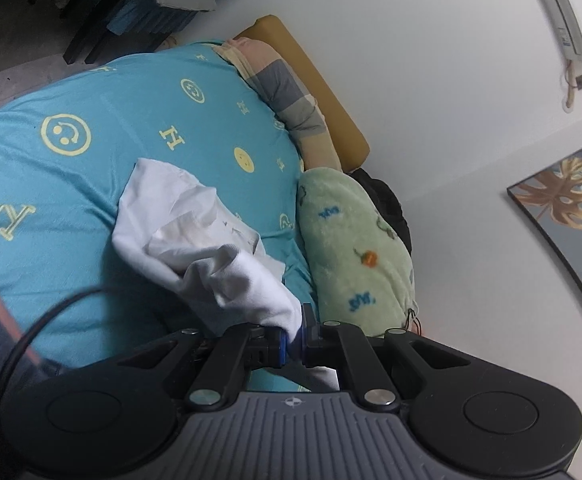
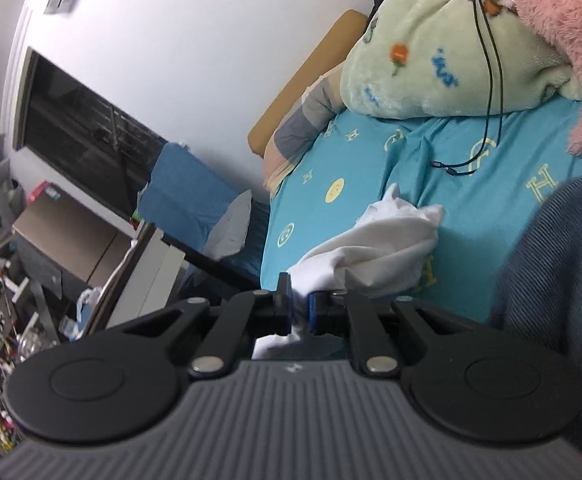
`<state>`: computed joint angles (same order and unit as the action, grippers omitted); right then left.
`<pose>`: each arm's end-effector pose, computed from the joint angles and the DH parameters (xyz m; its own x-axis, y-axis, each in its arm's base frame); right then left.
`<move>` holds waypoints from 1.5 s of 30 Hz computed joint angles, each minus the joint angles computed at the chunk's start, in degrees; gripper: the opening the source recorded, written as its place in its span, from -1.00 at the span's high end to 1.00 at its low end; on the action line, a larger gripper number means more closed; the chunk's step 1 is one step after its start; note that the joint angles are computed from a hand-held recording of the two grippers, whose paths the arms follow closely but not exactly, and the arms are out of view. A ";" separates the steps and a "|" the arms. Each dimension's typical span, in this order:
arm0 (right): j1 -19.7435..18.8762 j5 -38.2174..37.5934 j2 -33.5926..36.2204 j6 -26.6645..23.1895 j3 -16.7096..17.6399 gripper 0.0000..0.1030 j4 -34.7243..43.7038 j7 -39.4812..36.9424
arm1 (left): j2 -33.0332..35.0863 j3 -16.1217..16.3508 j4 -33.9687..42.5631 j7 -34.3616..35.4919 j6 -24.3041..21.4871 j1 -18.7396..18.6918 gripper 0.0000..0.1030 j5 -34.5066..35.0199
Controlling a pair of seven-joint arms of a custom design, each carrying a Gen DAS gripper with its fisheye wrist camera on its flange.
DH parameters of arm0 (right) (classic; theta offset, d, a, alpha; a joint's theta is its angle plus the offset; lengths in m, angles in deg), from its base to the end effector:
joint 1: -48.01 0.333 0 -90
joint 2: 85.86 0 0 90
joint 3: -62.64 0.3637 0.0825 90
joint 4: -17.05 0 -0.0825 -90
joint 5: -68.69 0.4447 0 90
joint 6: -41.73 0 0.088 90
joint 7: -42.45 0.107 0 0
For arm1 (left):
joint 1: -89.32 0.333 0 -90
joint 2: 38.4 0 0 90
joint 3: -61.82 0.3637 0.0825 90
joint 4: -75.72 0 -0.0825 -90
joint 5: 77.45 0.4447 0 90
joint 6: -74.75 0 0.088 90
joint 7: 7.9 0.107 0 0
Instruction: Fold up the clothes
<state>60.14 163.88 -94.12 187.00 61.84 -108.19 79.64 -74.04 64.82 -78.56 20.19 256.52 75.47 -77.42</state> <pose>0.5766 0.1037 0.5130 0.2196 -0.5636 -0.7963 -0.7455 0.4296 -0.5096 0.4134 -0.0762 0.5657 0.3028 -0.5172 0.8005 -0.3860 -0.8345 -0.3932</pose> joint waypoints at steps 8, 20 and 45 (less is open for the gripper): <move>0.73 -6.13 18.64 4.88 3.78 0.79 21.68 4.91 | 19.52 0.56 20.40 4.72 -10.56 6.09 0.85 0.44; 1.26 -39.12 50.64 1.76 5.14 0.76 54.96 33.63 | 46.59 -8.42 39.28 21.52 -11.36 18.65 0.78 -2.13; 0.55 -55.73 52.85 7.18 8.92 -0.23 56.04 26.19 | 48.57 -2.31 40.07 12.88 -15.48 15.68 -0.43 21.42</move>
